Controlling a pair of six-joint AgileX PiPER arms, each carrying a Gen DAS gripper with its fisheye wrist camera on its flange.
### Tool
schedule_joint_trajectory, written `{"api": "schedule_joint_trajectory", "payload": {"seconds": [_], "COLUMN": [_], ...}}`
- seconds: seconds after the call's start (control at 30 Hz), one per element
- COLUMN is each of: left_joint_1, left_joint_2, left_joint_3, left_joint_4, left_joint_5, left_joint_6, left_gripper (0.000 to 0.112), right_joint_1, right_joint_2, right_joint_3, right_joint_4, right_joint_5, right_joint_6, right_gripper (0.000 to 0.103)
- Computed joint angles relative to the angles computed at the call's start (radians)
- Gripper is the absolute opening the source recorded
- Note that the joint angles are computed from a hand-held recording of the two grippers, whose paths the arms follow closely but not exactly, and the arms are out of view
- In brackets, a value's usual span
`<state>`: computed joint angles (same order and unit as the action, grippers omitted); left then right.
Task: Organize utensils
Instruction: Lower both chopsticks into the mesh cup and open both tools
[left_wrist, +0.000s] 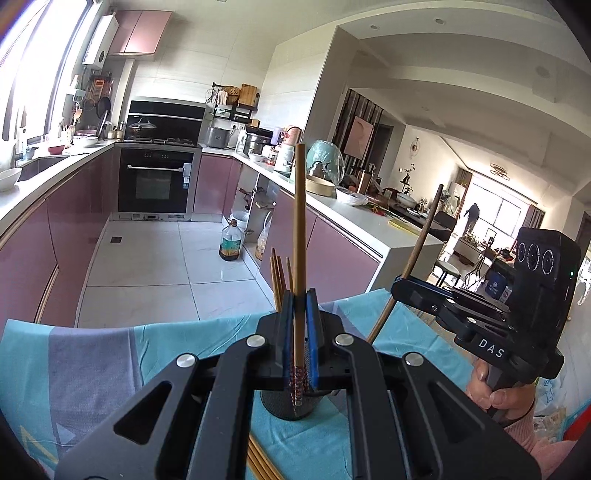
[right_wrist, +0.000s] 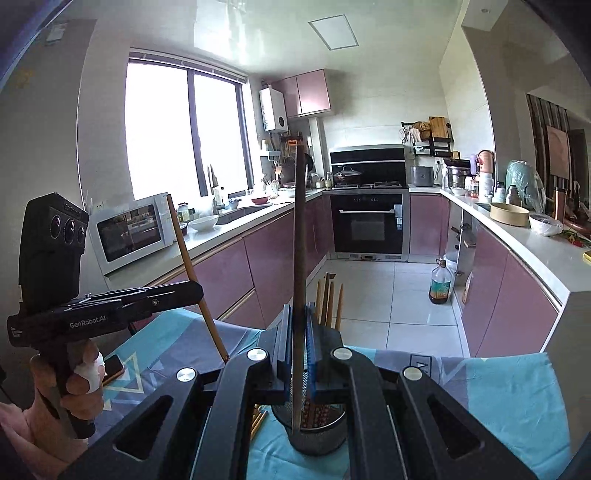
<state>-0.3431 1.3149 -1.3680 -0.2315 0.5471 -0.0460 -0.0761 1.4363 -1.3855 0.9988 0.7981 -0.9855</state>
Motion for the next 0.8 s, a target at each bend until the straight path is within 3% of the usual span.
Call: {"api": "schedule_joint_trajectory", "payload": {"seconds": [0.4, 0.8], "left_joint_1": [-0.042, -0.012], "left_joint_2": [0.112, 0.242], "left_joint_3": [-0.109, -0.137], "left_joint_4": [0.115, 0.012], "left_joint_5": [0.034, 0.129], "left_joint_6": [-0.089, 0.008], "left_gripper": [0.007, 0.007], "right_joint_1": [0.028, 0.085], "right_joint_2": [0.093, 0.167], "right_joint_3": [-0.071, -0.094], "right_joint_4": [-0.071, -0.259], "right_joint_5": [-0.047, -0.032], "right_joint_6": [0.054, 0.205], "right_gripper": [0.005, 0.005]}}
